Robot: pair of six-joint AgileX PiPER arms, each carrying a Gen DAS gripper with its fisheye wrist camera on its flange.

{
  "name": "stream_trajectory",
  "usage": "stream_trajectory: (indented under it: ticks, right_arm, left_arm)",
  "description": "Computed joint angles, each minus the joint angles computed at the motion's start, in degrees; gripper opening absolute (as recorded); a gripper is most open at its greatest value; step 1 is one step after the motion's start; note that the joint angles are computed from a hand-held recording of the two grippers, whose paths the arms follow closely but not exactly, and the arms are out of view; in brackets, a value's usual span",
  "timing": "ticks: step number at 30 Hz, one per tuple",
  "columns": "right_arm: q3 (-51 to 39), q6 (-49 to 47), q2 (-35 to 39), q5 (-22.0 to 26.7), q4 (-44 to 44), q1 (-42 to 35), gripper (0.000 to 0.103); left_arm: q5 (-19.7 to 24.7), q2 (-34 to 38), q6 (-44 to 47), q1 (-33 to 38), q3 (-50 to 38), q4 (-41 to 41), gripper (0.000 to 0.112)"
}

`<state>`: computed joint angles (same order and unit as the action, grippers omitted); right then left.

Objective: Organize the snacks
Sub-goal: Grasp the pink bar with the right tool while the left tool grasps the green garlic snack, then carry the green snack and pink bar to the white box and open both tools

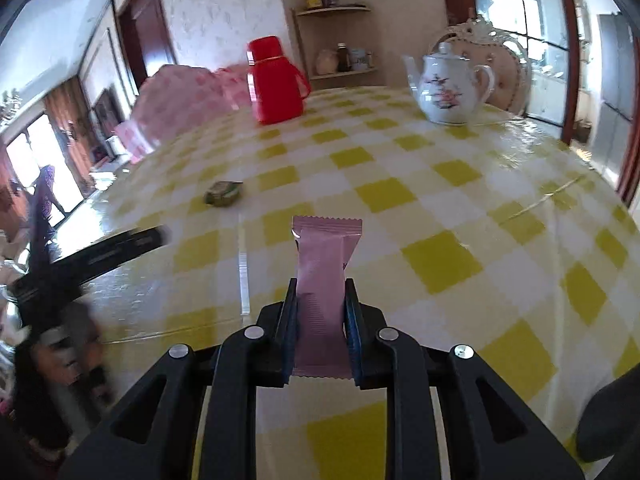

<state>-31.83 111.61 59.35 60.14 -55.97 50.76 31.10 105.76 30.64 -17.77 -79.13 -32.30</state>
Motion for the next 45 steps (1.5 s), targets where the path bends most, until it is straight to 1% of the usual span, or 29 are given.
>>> stream_trajectory:
  ticks: [1, 3, 5, 8, 9, 12, 13, 14, 15, 16, 18, 19, 21, 23, 25, 27, 30, 32, 37, 41, 43, 45]
  right_arm:
    - [0.1, 0.9, -0.3, -0.3, -0.5, 0.8, 0.021]
    - [0.0, 1.9, -0.6, -0.4, -0.7, 2.1, 0.021]
    - [0.2, 2.0, -0.7, -1.3, -0.2, 1.4, 0.022]
    - [0.2, 1.7, -1.5, -3.2, 0.8, 0.6, 0.022]
    - [0.2, 2.0, -1.6, -3.6, 0.5, 0.7, 0.022]
    - [-0.6, 2.3, -1.0, -3.3, -0.1, 1.9, 0.022]
    - [-0.7, 2.4, -0.7, -3.6, -0.2, 1.9, 0.022]
    - [-0.9, 2.1, -0.2, -4.1, 0.0, 1.8, 0.022]
    - [-0.8, 1.9, 0.0, -4.3, 0.2, 1.5, 0.022]
    - [-0.9, 1.9, 0.3, -4.3, 0.3, 1.5, 0.022]
    - [-0.7, 1.5, 0.4, -4.4, 0.6, 0.8, 0.022]
    - [-0.7, 1.7, 0.6, -4.1, 0.7, 0.6, 0.022]
    - [-0.2, 1.9, 0.7, -4.0, 0.8, -0.1, 0.022]
    - [0.7, 1.7, 0.6, -5.0, 1.5, -1.9, 0.022]
    - [1.3, 1.3, 0.2, -6.0, 2.1, -3.3, 0.022]
    - [2.1, 1.2, -0.5, -7.0, 2.3, -4.8, 0.022]
    - [2.5, 1.2, -0.6, -7.2, 2.1, -5.3, 0.022]
    - [2.9, 0.8, -0.3, -8.5, 2.2, -6.3, 0.022]
    - [3.4, 0.8, -0.6, -9.0, 2.2, -6.8, 0.022]
    - [3.4, 1.7, -0.6, -7.8, 2.0, -5.8, 0.022]
    - [3.2, 2.9, -0.4, -6.9, 1.9, -4.4, 0.022]
    - [2.9, 4.8, -0.7, -5.7, 1.5, -1.4, 0.022]
  left_arm:
    - [0.6, 1.9, -3.0, -1.3, -2.6, 2.9, 0.101]
    - [2.1, 7.6, -11.6, -4.8, -11.0, 11.6, 0.101]
    - [5.5, 13.3, -17.4, -7.4, -19.8, 17.6, 0.101]
    - [10.7, 20.3, -22.0, -9.8, -31.5, 23.7, 0.101]
    - [13.3, 23.2, -22.9, -10.5, -36.5, 25.4, 0.101]
    - [20.8, 29.9, -23.0, -11.3, -49.0, 26.8, 0.101]
    - [21.7, 30.8, -22.5, -11.4, -50.3, 26.9, 0.096]
    - [20.8, 30.2, -21.6, -11.6, -49.3, 27.1, 0.071]
    - [18.5, 28.4, -19.7, -11.9, -46.0, 27.4, 0.052]
    - [16.2, 26.5, -17.4, -11.9, -42.5, 26.5, 0.044]
    - [15.6, 24.6, -13.7, -10.6, -39.2, 20.7, 0.043]
    - [14.6, 23.6, -13.0, -10.3, -37.2, 19.5, 0.042]
    - [11.6, 21.1, -12.3, -10.5, -32.6, 19.4, 0.042]
    - [9.1, 18.3, -10.6, -10.4, -28.0, 17.6, 0.042]
    - [6.1, 14.1, -8.6, -10.2, -21.3, 15.1, 0.042]
    - [4.1, 11.1, -7.0, -10.0, -16.2, 13.7, 0.042]
    - [2.0, 6.6, -4.4, -9.8, -8.8, 11.6, 0.042]
    - [0.3, 3.0, -2.3, -9.6, -3.3, 10.0, 0.042]
    - [-2.3, -5.5, 3.4, -8.5, 8.3, 5.4, 0.042]
    - [-2.4, -13.0, 9.0, -5.9, 17.0, -0.3, 0.042]
    - [-3.1, -18.0, 11.4, -4.4, 22.1, -2.4, 0.042]
    - [-2.5, -23.0, 15.3, -2.0, 26.7, -6.0, 0.042]
